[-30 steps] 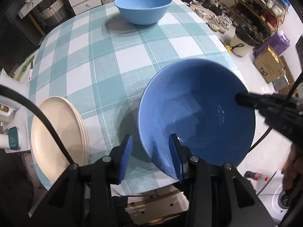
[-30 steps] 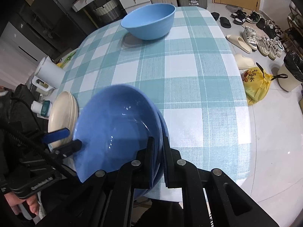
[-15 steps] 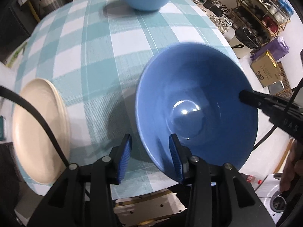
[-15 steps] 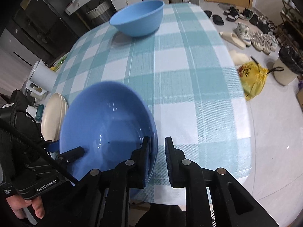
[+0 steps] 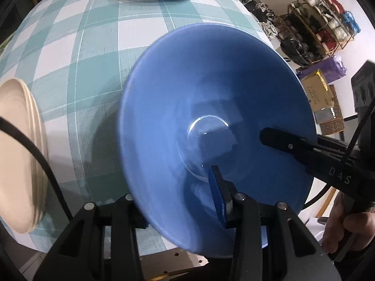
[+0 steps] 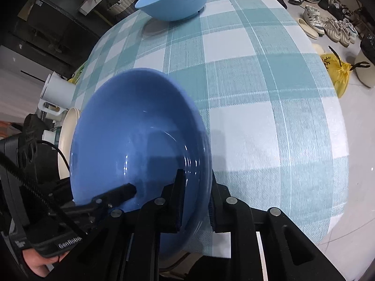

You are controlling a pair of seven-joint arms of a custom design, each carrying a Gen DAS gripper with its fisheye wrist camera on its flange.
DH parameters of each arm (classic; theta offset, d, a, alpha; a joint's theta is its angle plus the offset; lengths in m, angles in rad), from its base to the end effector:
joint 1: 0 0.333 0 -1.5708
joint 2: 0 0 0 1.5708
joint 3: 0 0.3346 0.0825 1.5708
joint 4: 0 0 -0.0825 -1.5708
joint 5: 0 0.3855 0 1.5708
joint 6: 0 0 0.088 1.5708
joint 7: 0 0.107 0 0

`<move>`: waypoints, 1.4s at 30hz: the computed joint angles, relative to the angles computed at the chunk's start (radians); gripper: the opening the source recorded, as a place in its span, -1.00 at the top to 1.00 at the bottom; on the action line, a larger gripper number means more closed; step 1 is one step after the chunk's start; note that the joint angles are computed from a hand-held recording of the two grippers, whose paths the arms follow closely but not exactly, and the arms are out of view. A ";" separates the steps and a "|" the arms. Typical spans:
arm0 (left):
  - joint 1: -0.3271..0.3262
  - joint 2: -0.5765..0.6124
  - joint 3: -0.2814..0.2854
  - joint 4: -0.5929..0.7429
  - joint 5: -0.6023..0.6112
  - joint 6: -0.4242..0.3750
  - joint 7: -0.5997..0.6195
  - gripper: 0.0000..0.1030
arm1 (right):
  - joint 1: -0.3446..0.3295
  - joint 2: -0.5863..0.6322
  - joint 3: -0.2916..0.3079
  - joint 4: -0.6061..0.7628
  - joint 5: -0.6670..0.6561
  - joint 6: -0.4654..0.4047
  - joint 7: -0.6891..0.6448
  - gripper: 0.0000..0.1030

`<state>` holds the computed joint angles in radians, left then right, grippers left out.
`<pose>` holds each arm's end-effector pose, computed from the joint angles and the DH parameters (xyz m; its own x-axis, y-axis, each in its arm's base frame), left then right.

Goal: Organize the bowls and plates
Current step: 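Open both grippers and withdraw them from the nested bowls, then move the left gripper to the last blue bowl and close on its rim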

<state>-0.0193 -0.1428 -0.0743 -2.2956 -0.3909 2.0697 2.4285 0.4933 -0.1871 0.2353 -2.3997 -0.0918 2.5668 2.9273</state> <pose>0.4784 -0.0653 0.4219 -0.6681 -0.6868 0.2862 -0.7400 0.6532 -0.1603 0.3682 0.3341 0.4399 -0.4780 -0.8244 -0.3032 -0.8191 0.5430 -0.1850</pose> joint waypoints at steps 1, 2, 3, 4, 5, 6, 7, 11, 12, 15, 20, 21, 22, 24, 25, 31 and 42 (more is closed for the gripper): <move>-0.002 -0.001 -0.004 -0.002 0.006 0.011 -0.001 0.24 | -0.003 0.007 -0.001 0.008 -0.007 -0.002 -0.002 0.63; -0.004 0.000 -0.007 -0.001 0.011 0.017 -0.001 0.24 | -0.006 0.009 -0.002 0.012 -0.014 -0.005 -0.001 0.61; -0.006 0.005 -0.008 0.002 0.013 0.021 -0.004 0.24 | -0.009 0.014 -0.004 0.017 -0.020 -0.006 -0.002 0.61; -0.007 0.012 -0.009 0.007 0.013 0.021 -0.010 0.24 | -0.012 0.019 -0.007 0.022 -0.023 -0.005 -0.006 0.61; -0.007 0.020 -0.010 0.015 0.011 0.023 -0.017 0.24 | -0.014 0.021 -0.009 0.023 -0.026 -0.002 -0.009 0.61; -0.008 0.024 -0.011 0.018 0.010 0.025 -0.021 0.24 | -0.016 0.023 -0.012 0.024 -0.028 0.004 -0.012 0.61; -0.009 0.030 -0.013 0.022 0.008 0.028 -0.025 0.24 | -0.017 0.027 -0.016 0.024 -0.024 0.012 -0.020 0.60; -0.003 0.045 -0.007 0.025 -0.038 0.048 -0.023 0.19 | -0.038 0.019 -0.002 0.018 -0.087 0.021 0.039 0.59; -0.001 0.039 -0.005 0.016 -0.054 0.068 -0.019 0.19 | -0.048 0.013 0.009 0.022 -0.136 0.005 0.074 0.59; 0.002 0.009 0.002 -0.028 -0.104 0.154 0.011 0.13 | -0.082 -0.027 0.055 0.018 -0.325 -0.036 0.248 0.46; 0.012 -0.030 0.032 -0.062 -0.208 0.206 0.060 0.06 | -0.114 -0.087 0.145 0.030 -0.597 -0.196 0.590 -0.20; 0.012 -0.043 0.037 -0.075 -0.228 0.227 0.082 0.06 | -0.111 -0.094 0.152 0.031 -0.642 -0.209 0.639 -0.20; 0.007 -0.049 0.040 -0.087 -0.254 0.256 0.109 0.05 | -0.109 -0.098 0.163 0.035 -0.696 -0.223 0.690 -0.21; -0.007 -0.077 0.039 -0.124 -0.292 0.331 0.163 0.02 | -0.100 -0.098 0.185 0.049 -0.788 -0.269 0.780 -0.31; -0.016 -0.089 0.033 -0.138 -0.297 0.369 0.173 0.00 | -0.097 -0.096 0.205 0.054 -0.856 -0.300 0.840 -0.36; -0.046 -0.108 0.069 -0.140 -0.361 0.452 0.283 -0.05 | -0.033 -0.005 0.236 0.127 -1.025 -0.454 0.835 -0.82; -0.084 -0.182 0.139 -0.143 -0.846 0.515 0.693 -0.76 | 0.083 -0.017 0.128 0.091 -1.014 -0.456 0.905 -0.84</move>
